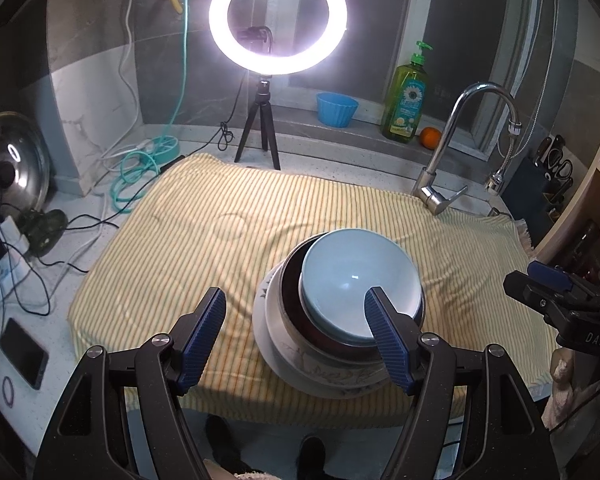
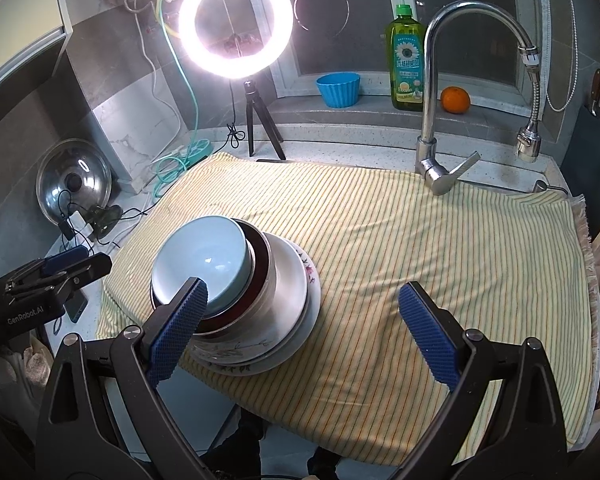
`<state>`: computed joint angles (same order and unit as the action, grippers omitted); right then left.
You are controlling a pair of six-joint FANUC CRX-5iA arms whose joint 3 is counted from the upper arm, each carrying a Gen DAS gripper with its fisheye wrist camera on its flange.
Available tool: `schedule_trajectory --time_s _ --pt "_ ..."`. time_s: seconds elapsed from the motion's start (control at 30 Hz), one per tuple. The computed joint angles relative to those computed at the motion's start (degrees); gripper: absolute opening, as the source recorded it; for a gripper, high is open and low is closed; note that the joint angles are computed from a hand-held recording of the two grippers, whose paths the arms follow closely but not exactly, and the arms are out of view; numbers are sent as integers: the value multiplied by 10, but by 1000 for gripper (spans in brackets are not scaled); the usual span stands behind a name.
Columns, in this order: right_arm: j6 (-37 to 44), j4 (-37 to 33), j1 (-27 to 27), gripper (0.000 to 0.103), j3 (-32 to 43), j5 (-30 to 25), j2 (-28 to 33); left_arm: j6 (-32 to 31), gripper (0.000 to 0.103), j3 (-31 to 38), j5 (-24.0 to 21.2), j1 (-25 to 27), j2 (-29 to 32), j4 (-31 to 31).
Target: Organize plates and bowls
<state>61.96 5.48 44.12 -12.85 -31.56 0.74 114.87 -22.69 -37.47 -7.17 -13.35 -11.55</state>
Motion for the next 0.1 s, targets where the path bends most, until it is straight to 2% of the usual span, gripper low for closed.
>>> schedule_trajectory --time_s 0.1 --pt "5 -3 -3 98 4 -1 5 -5 72 1 2 4 4 5"
